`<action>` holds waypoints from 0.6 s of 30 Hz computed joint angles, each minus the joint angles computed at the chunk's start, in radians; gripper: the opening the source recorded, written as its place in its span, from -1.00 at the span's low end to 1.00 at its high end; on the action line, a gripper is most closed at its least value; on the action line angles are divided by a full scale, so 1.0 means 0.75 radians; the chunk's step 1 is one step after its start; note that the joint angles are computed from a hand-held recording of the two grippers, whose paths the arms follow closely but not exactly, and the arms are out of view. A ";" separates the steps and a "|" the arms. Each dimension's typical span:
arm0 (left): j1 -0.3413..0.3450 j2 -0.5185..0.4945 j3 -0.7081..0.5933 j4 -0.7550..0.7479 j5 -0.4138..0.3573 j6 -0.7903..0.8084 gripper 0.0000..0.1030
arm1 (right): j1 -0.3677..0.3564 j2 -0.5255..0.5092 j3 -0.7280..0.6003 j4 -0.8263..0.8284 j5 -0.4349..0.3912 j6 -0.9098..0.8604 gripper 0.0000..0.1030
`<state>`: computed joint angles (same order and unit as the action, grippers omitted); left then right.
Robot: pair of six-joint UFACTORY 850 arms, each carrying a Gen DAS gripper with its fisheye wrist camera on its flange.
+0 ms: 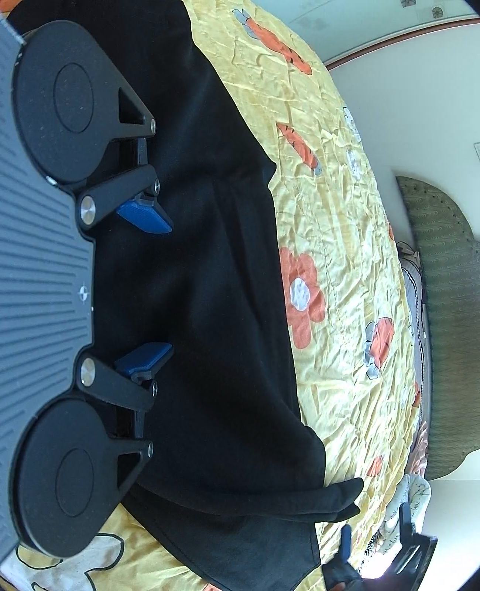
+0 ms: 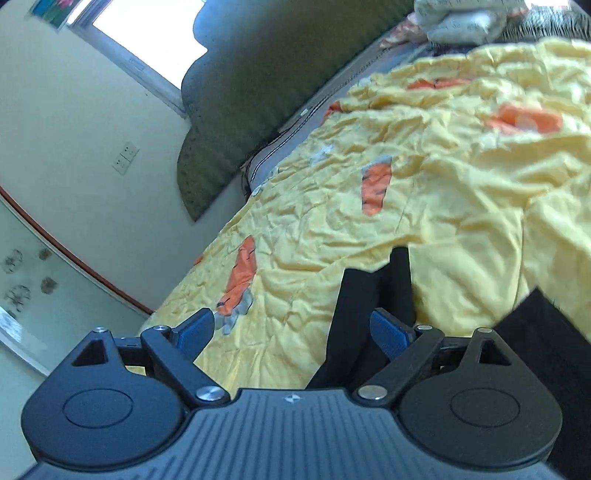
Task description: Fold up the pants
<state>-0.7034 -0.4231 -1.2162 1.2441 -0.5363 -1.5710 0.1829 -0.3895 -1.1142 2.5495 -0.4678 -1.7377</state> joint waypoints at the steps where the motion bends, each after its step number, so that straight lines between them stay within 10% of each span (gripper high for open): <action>1: -0.001 0.000 0.001 0.001 -0.001 -0.007 0.34 | -0.021 -0.009 0.017 -0.094 -0.083 0.127 0.80; 12: -0.006 0.050 0.026 0.139 0.064 -0.172 0.32 | -0.014 -0.164 -0.132 -0.136 -0.061 0.198 0.76; 14: -0.019 0.061 0.025 0.249 0.102 -0.237 0.33 | -0.012 -0.190 -0.166 -0.083 -0.022 0.146 0.51; 18: -0.028 0.040 -0.026 0.415 0.287 -0.265 0.39 | -0.019 -0.237 -0.214 -0.083 0.032 0.194 -0.75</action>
<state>-0.7244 -0.3928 -1.2359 1.5556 -0.3214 -1.7696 0.1686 -0.5669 -1.2745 2.4875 -0.4435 -1.5922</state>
